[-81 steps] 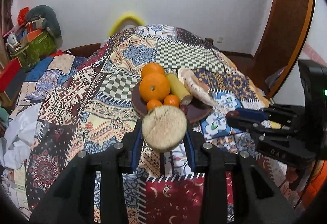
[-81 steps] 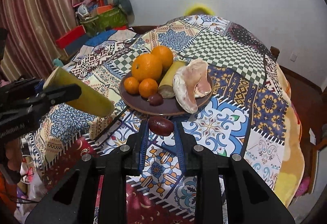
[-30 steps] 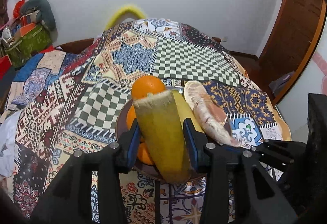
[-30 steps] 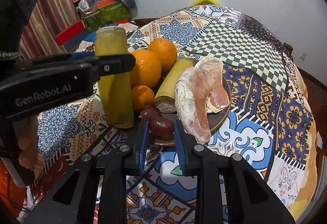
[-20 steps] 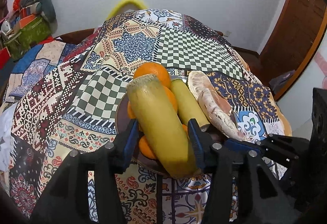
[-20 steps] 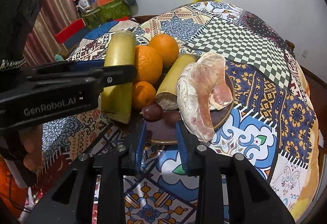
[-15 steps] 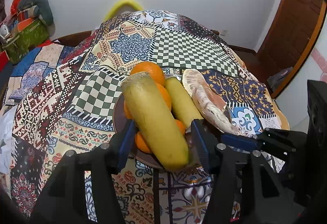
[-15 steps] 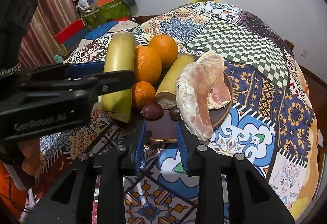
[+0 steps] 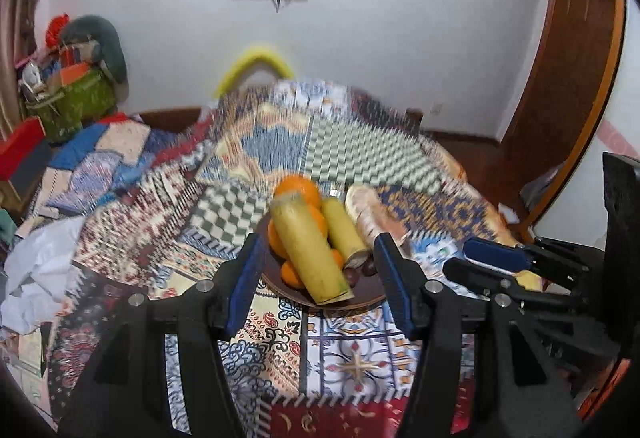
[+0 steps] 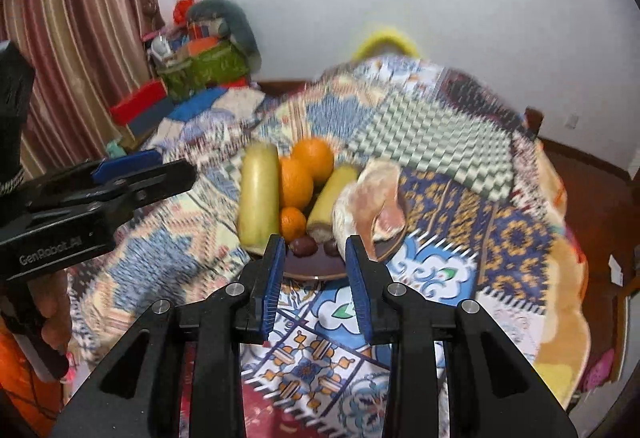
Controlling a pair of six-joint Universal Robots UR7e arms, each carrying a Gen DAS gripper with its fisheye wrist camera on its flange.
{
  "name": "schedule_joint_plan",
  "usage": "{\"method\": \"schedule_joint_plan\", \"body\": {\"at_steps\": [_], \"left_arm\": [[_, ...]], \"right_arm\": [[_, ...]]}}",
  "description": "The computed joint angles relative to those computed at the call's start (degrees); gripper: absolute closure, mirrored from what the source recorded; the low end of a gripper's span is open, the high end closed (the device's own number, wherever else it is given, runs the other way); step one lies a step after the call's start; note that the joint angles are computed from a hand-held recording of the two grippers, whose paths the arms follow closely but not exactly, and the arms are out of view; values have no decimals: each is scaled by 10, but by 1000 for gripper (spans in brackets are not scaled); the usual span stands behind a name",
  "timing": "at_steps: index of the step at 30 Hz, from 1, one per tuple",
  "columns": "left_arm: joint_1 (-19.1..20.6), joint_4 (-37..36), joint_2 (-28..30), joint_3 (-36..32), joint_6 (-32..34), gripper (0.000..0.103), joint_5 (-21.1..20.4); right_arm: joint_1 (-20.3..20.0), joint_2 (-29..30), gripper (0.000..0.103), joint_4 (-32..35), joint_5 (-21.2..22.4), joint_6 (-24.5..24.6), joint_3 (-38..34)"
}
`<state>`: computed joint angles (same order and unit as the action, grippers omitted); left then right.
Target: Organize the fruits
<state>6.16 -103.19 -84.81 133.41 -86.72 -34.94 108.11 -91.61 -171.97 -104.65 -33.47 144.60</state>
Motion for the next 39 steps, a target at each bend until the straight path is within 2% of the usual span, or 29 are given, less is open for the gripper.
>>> {"method": "schedule_joint_plan", "body": {"at_steps": [5,10,14,16,18,22,24,26,30,31,33,39], "left_arm": [[-85,174,0,-49,-124,47,27],[-158,309,9,-95,-234,47,41],[-199,401,26,-130,-304,46,44],[-217,436,35,-144,-332,41,43],[-234,473,47,-159,-362,35,42],[-252,502,56,-170,-383,26,36],[-259,511,62,-174,-392,22,33],[-262,522,69,-180,-397,20,30],[-270,528,74,-183,-408,3,23],[-271,535,77,-185,-414,3,23],[-274,546,84,-191,-420,3,19],[-277,548,94,-196,-415,2,19]], "right_arm": [[41,-81,74,13,8,20,6],[90,-151,74,10,12,37,12],[138,-196,64,-14,2,47,23],[163,-207,63,-30,-10,52,27],[183,-217,55,-39,-18,59,29],[210,-219,43,-76,-37,63,35],[217,-218,30,-92,-44,64,39],[222,-214,26,-109,-50,64,43],[227,-212,15,-125,-60,70,46],[226,-213,13,-125,-59,70,47],[228,-219,2,-130,-64,72,51],[238,-217,0,-155,-88,73,57]]}}
